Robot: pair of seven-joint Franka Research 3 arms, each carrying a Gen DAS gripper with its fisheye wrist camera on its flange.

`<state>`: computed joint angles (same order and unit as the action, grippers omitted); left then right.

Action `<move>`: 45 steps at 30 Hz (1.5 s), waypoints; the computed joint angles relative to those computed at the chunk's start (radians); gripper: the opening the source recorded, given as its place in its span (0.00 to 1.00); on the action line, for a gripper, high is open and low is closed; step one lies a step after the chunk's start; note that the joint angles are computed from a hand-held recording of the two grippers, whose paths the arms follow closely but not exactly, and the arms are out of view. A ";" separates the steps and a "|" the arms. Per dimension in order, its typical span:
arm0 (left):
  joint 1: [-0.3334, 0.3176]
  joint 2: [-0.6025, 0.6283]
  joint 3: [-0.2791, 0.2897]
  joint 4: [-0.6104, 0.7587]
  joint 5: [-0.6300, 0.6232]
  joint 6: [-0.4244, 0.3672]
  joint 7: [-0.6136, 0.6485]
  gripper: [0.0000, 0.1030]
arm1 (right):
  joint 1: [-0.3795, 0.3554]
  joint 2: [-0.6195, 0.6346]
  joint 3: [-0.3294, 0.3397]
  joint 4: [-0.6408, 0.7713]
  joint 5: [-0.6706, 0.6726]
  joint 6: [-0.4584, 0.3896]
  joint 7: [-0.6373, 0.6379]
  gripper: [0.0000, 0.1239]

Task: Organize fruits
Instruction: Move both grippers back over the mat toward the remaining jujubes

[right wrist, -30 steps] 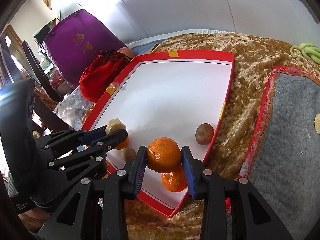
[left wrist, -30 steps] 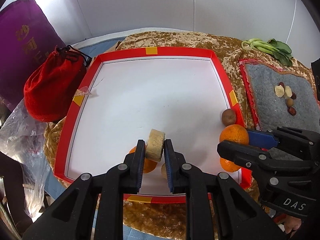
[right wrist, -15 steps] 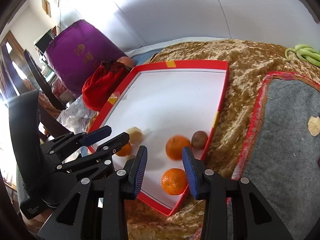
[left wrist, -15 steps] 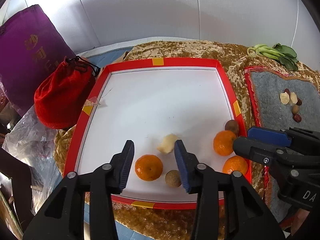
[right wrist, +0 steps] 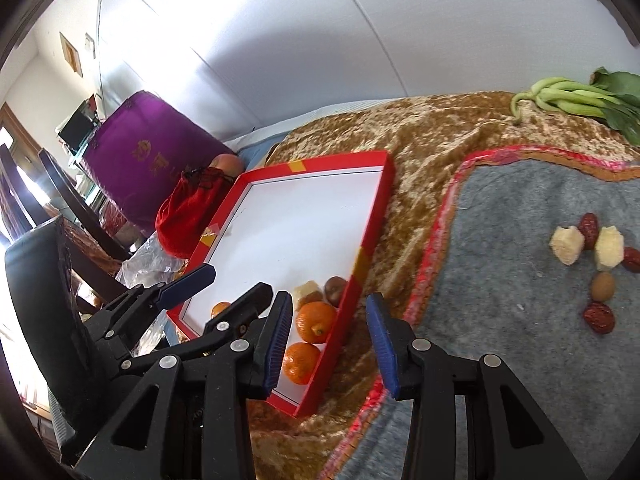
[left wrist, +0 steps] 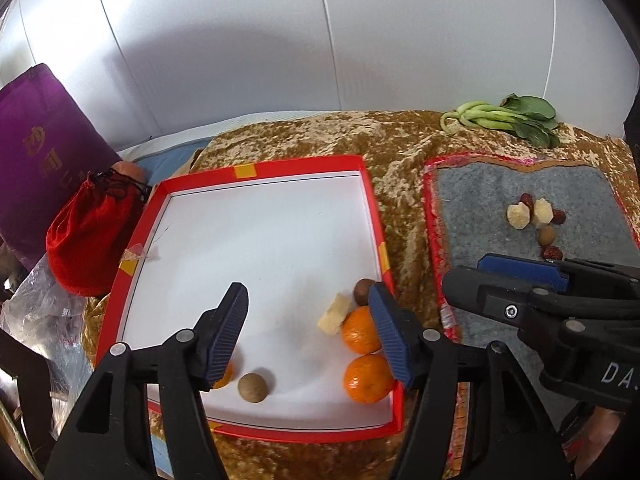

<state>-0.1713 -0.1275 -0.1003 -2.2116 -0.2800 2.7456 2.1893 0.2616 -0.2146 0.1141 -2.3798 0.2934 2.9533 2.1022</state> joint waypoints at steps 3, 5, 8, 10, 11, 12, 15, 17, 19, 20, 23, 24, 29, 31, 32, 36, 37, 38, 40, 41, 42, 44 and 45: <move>-0.020 -0.008 -0.013 -0.003 -0.009 -0.005 0.008 0.61 | -0.030 -0.076 0.000 -0.068 -0.012 0.002 0.025 0.36; -0.034 -0.012 -0.021 -0.007 -0.007 -0.004 0.008 0.61 | -0.054 -0.131 0.001 -0.115 -0.014 0.001 0.042 0.37; -0.052 -0.015 -0.035 -0.015 0.012 0.006 -0.002 0.61 | -0.087 -0.223 -0.002 -0.192 -0.002 -0.004 0.074 0.38; -0.062 -0.014 -0.042 -0.020 0.033 0.018 -0.014 0.61 | -0.126 -0.279 0.011 -0.231 -0.007 -0.014 0.104 0.38; -0.064 -0.014 -0.047 -0.024 0.050 0.025 -0.026 0.61 | -0.143 -0.305 0.016 -0.248 -0.011 -0.021 0.118 0.39; -0.065 -0.013 -0.053 -0.026 0.074 0.034 -0.045 0.61 | -0.158 -0.328 0.018 -0.262 -0.013 -0.028 0.129 0.40; -0.068 -0.009 -0.066 -0.030 0.137 0.054 -0.106 0.61 | -0.198 -0.390 0.025 -0.296 -0.023 -0.051 0.161 0.42; -0.071 -0.008 -0.076 -0.036 0.183 0.077 -0.144 0.61 | -0.223 -0.425 0.026 -0.314 -0.029 -0.069 0.182 0.42; -0.078 -0.013 -0.081 -0.045 0.220 0.097 -0.169 0.64 | -0.237 -0.449 0.023 -0.328 -0.031 -0.083 0.198 0.42; -0.086 -0.013 -0.079 -0.046 0.225 0.100 -0.171 0.69 | -0.246 -0.462 0.023 -0.335 -0.034 -0.094 0.204 0.42; -0.104 -0.012 -0.075 -0.048 0.228 0.096 -0.170 0.71 | -0.273 -0.488 0.023 -0.348 -0.045 -0.135 0.232 0.42; -0.107 -0.010 -0.075 -0.046 0.233 0.089 -0.173 0.71 | -0.279 -0.495 0.017 -0.353 -0.045 -0.148 0.240 0.42; -0.102 -0.008 -0.068 -0.045 0.253 0.068 -0.175 0.71 | -0.280 -0.472 -0.005 -0.341 -0.042 -0.215 0.270 0.42; -0.097 -0.007 -0.062 -0.044 0.251 0.061 -0.172 0.71 | -0.258 -0.439 -0.020 -0.325 -0.028 -0.228 0.267 0.42; -0.095 -0.005 -0.058 -0.041 0.244 0.054 -0.167 0.71 | -0.244 -0.417 -0.029 -0.313 -0.020 -0.238 0.261 0.42; -0.088 -0.006 -0.041 -0.033 0.195 0.034 -0.130 0.71 | -0.217 -0.343 -0.033 -0.271 -0.009 -0.262 0.260 0.42; -0.085 -0.007 -0.040 -0.034 0.187 0.035 -0.122 0.71 | -0.214 -0.331 -0.030 -0.262 -0.010 -0.264 0.265 0.42; -0.084 -0.009 -0.036 -0.035 0.176 0.035 -0.108 0.71 | -0.212 -0.313 -0.029 -0.252 -0.013 -0.268 0.268 0.42; -0.079 -0.009 -0.030 -0.032 0.156 0.030 -0.088 0.71 | -0.213 -0.283 -0.022 -0.233 -0.026 -0.274 0.279 0.42; -0.077 -0.009 -0.028 -0.031 0.148 0.028 -0.081 0.71 | -0.216 -0.266 -0.017 -0.222 -0.038 -0.280 0.286 0.42; -0.075 -0.010 -0.026 -0.030 0.138 0.026 -0.072 0.71 | -0.218 -0.248 -0.013 -0.211 -0.050 -0.287 0.295 0.41; -0.072 -0.012 -0.019 -0.029 0.111 0.024 -0.047 0.71 | -0.220 -0.221 -0.012 -0.196 -0.068 -0.294 0.312 0.41; -0.070 -0.012 -0.018 -0.029 0.103 0.024 -0.039 0.71 | -0.225 -0.208 -0.008 -0.189 -0.084 -0.299 0.323 0.41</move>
<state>-0.2410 -0.1400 -0.1183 -2.2411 -0.1766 2.7700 2.1500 0.0370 -0.4228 0.1060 -2.5689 0.2091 2.6544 2.4252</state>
